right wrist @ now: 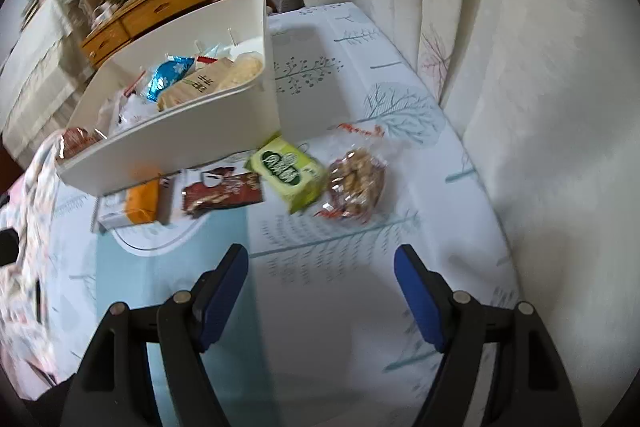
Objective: Organize snacks
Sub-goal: 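Withdraw both open tools toward the green pack and nut bag, then grasp the green pack with the left tool while the right tool grasps the clear nut-brittle bag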
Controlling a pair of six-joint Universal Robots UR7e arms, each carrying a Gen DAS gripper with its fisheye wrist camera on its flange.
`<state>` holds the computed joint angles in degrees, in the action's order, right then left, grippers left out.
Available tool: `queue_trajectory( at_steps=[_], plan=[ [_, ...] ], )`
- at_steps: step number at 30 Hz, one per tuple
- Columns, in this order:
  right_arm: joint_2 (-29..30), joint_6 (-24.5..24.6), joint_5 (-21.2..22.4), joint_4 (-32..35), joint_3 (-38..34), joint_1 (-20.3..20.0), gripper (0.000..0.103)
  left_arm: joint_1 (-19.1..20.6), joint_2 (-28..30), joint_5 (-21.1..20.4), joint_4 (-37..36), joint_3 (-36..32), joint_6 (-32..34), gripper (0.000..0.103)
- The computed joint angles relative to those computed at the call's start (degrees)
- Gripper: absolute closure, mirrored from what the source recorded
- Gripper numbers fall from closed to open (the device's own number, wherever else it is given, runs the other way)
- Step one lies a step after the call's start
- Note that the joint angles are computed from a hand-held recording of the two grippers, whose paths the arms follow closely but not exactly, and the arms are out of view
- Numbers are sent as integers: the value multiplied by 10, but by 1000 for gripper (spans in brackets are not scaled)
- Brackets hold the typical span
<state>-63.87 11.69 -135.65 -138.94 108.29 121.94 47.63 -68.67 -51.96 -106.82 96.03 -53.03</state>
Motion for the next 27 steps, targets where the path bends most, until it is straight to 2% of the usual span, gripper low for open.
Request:
queue_trajectory(
  at_steps=[8,13,19,27],
  plan=[
    [-12,-210,42,-131,39,-40,27,18,95,-27,-17,-69,-49,22],
    [-9,-295,74,-177,50,-61,27,32,144,-41,-31,-109,-77,22],
    [-4,-355,111,-214,58,-88,27,51,194,-55,-37,-155,-113,22],
    [2,-391,158,-228,56,-112,29,70,262,-46,1,-231,-138,22]
  ],
)
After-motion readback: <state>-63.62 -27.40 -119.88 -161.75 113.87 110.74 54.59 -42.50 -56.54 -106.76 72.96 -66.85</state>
